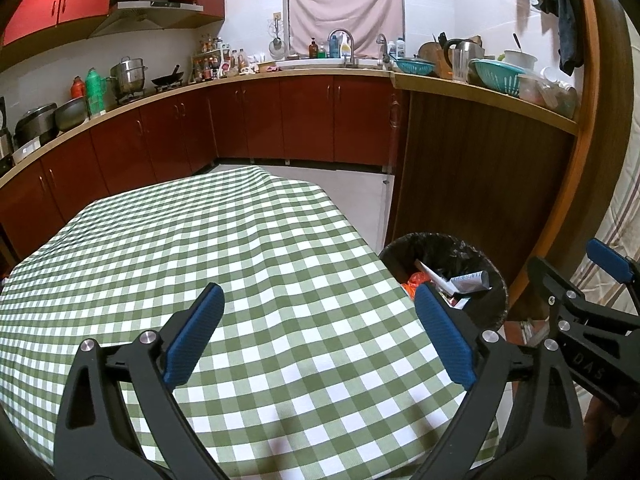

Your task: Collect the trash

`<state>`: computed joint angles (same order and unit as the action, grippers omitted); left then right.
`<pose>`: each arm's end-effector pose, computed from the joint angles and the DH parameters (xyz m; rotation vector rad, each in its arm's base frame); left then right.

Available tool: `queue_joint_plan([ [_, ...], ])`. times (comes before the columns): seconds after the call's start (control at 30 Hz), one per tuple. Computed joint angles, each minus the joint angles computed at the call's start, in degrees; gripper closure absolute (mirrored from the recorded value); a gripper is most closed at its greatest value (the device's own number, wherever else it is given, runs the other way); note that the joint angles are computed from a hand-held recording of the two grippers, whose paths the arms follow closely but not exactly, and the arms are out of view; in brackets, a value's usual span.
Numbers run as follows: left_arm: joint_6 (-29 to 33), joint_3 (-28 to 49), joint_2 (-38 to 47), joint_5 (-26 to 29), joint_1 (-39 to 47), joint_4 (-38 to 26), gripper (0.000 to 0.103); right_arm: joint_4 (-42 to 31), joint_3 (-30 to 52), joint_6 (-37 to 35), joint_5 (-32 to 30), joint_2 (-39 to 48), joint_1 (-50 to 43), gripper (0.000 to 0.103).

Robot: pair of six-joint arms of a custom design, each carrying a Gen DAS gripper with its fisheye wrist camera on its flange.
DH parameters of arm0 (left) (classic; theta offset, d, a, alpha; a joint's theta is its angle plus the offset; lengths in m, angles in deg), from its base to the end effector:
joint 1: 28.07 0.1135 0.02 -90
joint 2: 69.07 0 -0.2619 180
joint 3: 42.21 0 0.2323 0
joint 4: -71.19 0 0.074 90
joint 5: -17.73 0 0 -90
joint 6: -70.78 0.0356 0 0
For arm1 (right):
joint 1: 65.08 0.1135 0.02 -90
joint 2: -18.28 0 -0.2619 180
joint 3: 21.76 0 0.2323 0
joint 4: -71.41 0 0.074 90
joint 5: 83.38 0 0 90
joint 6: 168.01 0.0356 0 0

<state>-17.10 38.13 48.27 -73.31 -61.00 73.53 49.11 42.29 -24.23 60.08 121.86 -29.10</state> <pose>0.3495 -0.2256 0.1440 0.6495 2.0914 -0.2859 0.2641 0.1564 0.1363 0.5956 2.0633 -0.3831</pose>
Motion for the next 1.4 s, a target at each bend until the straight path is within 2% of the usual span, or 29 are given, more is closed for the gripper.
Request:
queue_joint_plan([
  [1.0, 1.1, -1.57, 0.34, -1.07, -0.05, 2.55, 0.005, -0.3, 0.31, 0.39, -0.03, 0.48, 0.21, 0.018],
  [1.4, 0.27, 2.03, 2.37, -0.66, 3.93, -2.27, 0.005, 0.9, 2.37, -1.71, -1.68, 3.38, 0.45, 0.018],
])
